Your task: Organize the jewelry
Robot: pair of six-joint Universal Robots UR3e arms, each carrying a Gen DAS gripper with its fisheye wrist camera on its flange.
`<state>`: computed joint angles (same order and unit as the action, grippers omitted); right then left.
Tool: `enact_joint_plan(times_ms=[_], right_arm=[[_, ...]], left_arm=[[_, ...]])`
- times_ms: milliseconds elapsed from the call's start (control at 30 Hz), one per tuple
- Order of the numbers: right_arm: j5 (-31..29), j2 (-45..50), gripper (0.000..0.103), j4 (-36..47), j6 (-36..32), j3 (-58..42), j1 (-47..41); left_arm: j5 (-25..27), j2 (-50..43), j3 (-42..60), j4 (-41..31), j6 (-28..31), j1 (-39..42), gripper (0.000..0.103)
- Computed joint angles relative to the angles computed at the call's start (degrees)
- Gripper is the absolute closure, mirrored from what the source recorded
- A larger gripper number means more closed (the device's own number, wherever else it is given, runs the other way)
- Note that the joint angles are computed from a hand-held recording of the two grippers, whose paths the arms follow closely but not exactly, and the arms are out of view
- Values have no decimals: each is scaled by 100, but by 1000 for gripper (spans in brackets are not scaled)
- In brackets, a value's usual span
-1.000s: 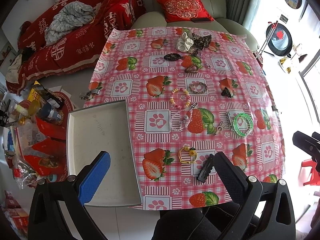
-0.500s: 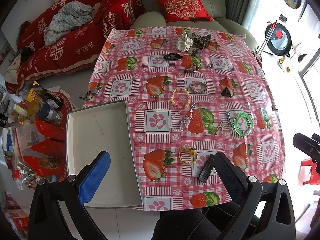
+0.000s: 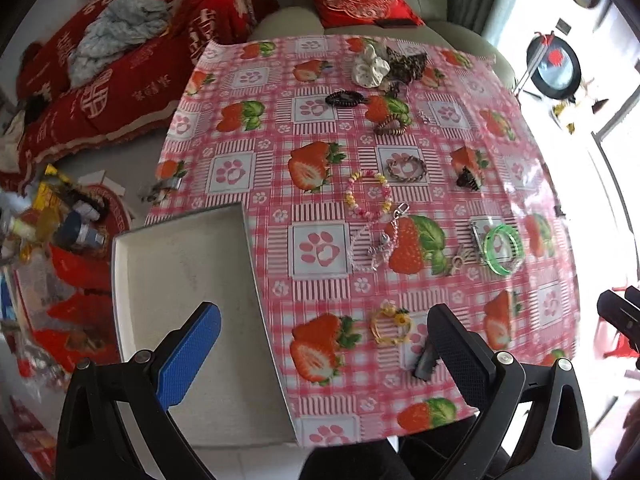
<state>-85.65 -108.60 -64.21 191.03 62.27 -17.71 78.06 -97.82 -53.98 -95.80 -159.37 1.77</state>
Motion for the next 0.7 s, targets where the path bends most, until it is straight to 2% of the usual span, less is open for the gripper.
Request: enact_joint_plan(times_ms=[100,133,200,433,500,633,700], right_arm=[[103,-47,0,-414,-20,502,0],[90,-10,0,-530,2,605,37],[62,81,0,-765,-88,879,43],[191,930,0,-1971,-577,1571,-10],[169,1216,0,-2349,-621,1641,-6],[238,1879,0,-2998,-729,1626,-21],[225,2148,0,-3184,-751,1559,-2]], left_arm=[[312,-512,342,34,-26,-259,0],[424,-662,325,256,-97,-375,0],[602,-1068,667,-60,-203,-499,0],[703,-2271,1199,697,-854,-849,0],[816,-2697,1503,748,-925,-974,6],[804,-3322,2041,672,-1171,-1084,9],[808,-3612,2319,676,-1239,-1140,19]])
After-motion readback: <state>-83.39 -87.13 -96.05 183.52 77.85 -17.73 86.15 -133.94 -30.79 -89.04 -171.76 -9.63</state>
